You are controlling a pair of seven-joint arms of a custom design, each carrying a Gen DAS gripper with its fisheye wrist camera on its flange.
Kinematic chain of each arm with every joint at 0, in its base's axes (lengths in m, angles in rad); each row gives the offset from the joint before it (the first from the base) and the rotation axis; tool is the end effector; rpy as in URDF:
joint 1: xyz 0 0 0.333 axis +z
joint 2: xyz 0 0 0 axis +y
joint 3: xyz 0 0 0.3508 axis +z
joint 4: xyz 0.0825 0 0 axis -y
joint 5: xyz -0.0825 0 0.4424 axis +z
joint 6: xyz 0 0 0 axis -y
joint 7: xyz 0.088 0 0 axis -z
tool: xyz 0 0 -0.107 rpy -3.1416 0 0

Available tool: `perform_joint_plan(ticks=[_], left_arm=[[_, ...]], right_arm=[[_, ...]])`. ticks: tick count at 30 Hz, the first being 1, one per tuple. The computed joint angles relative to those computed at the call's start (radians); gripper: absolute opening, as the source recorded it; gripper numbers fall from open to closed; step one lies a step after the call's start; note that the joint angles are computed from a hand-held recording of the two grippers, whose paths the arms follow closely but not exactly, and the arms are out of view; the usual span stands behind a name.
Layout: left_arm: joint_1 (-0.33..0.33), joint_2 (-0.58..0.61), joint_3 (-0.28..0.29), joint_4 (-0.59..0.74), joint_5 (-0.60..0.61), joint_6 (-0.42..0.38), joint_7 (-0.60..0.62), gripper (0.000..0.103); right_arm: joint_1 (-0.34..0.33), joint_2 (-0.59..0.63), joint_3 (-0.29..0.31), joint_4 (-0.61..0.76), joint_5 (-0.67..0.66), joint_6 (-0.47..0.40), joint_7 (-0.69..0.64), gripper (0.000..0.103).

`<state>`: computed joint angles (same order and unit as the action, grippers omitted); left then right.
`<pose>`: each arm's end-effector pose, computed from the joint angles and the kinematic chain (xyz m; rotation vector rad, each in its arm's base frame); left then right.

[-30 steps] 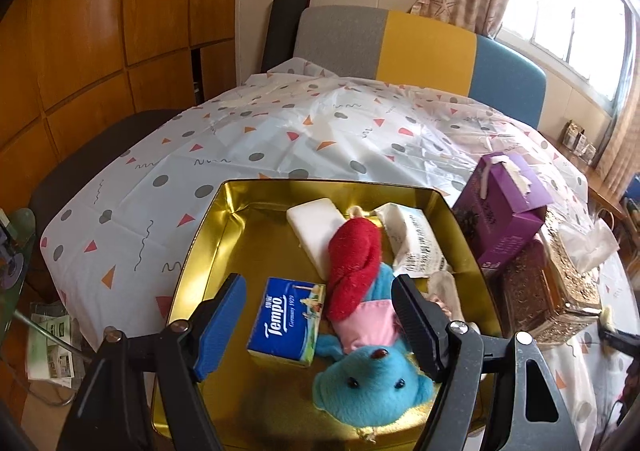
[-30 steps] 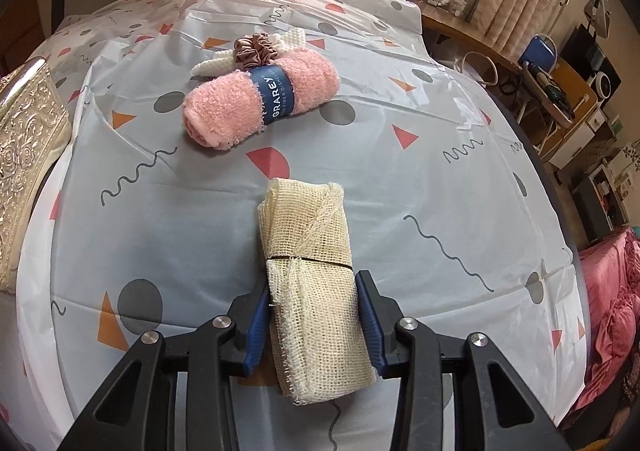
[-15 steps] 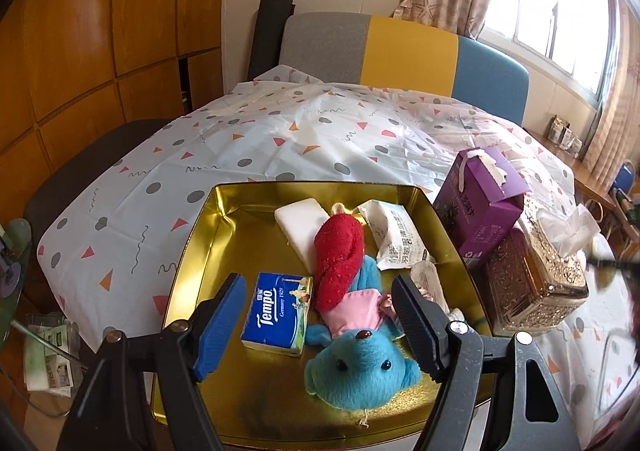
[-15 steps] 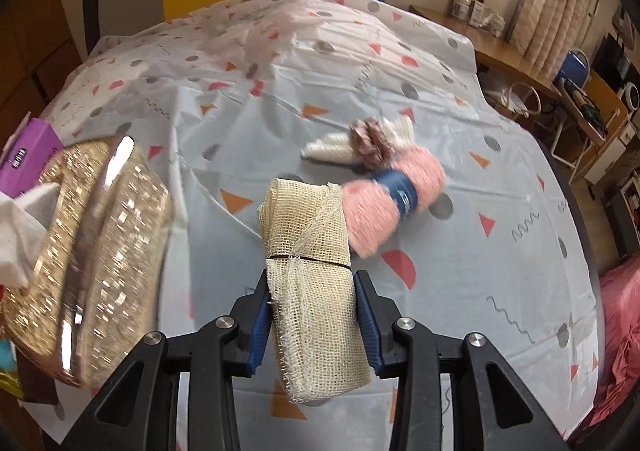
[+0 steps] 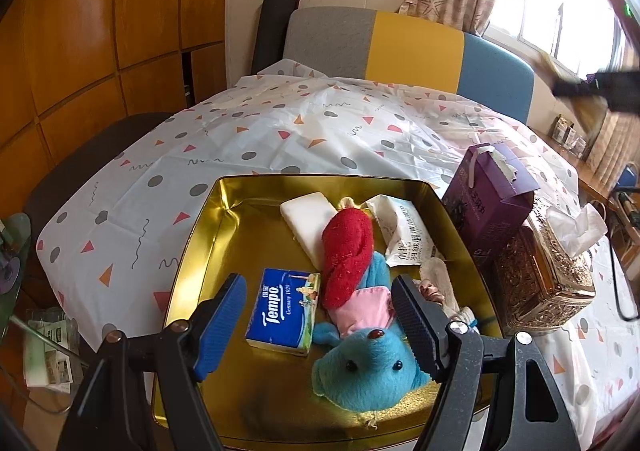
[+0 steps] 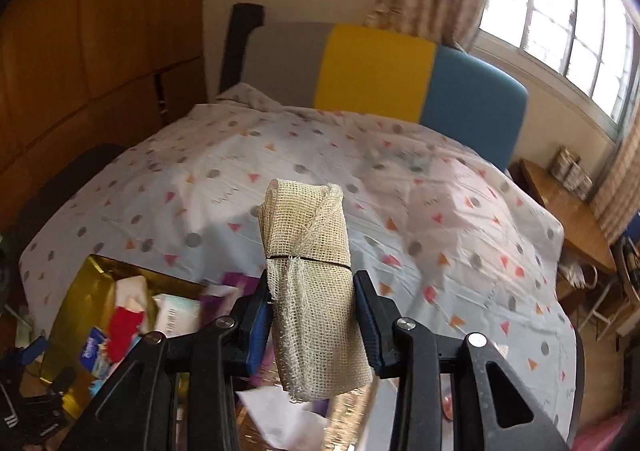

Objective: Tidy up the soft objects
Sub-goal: 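Carry the cream mesh sponge with the right tool into the tray and release it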

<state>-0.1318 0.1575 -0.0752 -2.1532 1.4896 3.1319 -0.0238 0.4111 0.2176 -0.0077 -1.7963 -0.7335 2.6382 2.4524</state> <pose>0.5728 -0.2079 0.3630 -1.6906 1.8531 -0.8953 0.6576 0.2997 0.5013 -1.8324 1.7214 -0.8182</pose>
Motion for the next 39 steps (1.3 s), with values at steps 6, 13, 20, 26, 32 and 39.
perform_joint_plan(ticks=[6,13,20,26,32,39], left_arm=[[0.004,-0.001,0.008,0.000,0.036,-0.006,-0.040,0.076],[0.036,-0.011,-0.003,-0.015,0.036,-0.025,-0.059,0.076],[0.044,-0.013,0.001,-0.023,0.025,-0.027,-0.061,0.076],[0.045,-0.010,0.001,-0.023,0.001,-0.021,-0.039,0.076],[0.038,-0.010,0.007,-0.023,-0.013,-0.024,-0.032,0.076],[0.036,-0.016,0.006,-0.028,-0.003,-0.032,-0.042,0.076]], right_arm=[[0.034,0.132,0.081,0.135,0.177,0.048,-0.269,0.038],[0.059,0.260,0.134,0.194,0.406,0.023,-0.482,0.038],[0.107,0.345,0.106,0.233,0.530,-0.057,-0.560,0.038],[0.157,0.397,0.062,0.266,0.527,-0.080,-0.527,0.038],[0.179,0.416,0.046,0.280,0.501,-0.085,-0.503,0.040],[0.162,0.390,0.052,0.224,0.538,-0.012,-0.464,0.045]])
